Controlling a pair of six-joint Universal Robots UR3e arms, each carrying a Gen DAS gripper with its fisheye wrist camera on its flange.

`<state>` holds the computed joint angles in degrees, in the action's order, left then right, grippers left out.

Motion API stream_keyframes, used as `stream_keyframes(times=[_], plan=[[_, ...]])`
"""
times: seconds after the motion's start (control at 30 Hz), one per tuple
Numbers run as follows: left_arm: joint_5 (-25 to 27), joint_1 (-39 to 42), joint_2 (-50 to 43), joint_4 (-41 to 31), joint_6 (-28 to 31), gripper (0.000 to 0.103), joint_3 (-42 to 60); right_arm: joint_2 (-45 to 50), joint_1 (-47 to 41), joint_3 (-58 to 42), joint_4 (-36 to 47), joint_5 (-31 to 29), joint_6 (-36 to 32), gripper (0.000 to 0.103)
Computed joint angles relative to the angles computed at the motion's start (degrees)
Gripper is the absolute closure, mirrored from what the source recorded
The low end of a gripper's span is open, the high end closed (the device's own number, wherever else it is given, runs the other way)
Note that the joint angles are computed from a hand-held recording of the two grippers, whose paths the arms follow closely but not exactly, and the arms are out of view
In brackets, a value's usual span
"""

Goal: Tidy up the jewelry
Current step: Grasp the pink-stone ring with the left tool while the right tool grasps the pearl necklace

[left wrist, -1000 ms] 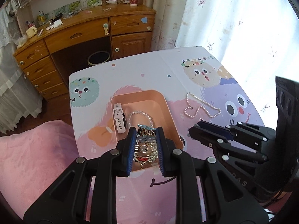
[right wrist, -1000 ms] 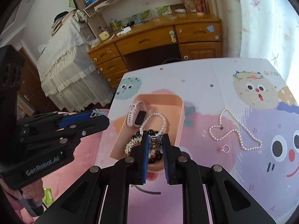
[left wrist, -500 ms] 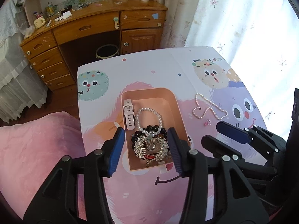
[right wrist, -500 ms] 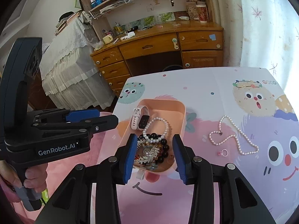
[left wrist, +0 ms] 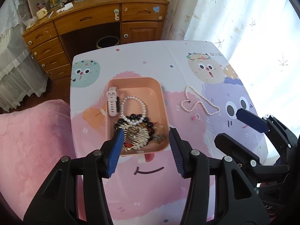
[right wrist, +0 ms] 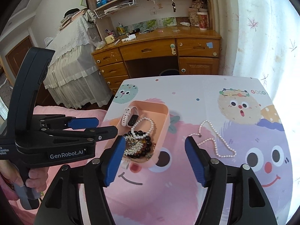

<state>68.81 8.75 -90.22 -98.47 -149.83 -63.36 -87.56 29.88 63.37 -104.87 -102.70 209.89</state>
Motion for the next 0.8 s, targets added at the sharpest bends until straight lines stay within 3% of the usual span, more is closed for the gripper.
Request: stream_keyframes(times=[0.37, 0.63, 0.8], plan=[[4.59, -13.66, -1.36, 3.62, -18.74, 0.055, -1.59, -15.12, -13.26, 6.73, 8.76, 7.32, -17.42, 0.022], [8.55, -23.32, -9.22, 8.24, -34.71, 0.044, 1.01, -25.84, -29.16, 21.73, 7.94, 15.61, -42.08, 0.018], [11.93, -27.61, -16.41, 9.54, -42.83, 0.044, 5.22, -34.2, -36.74, 41.1, -3.48, 19.71, -62.42, 0.018]])
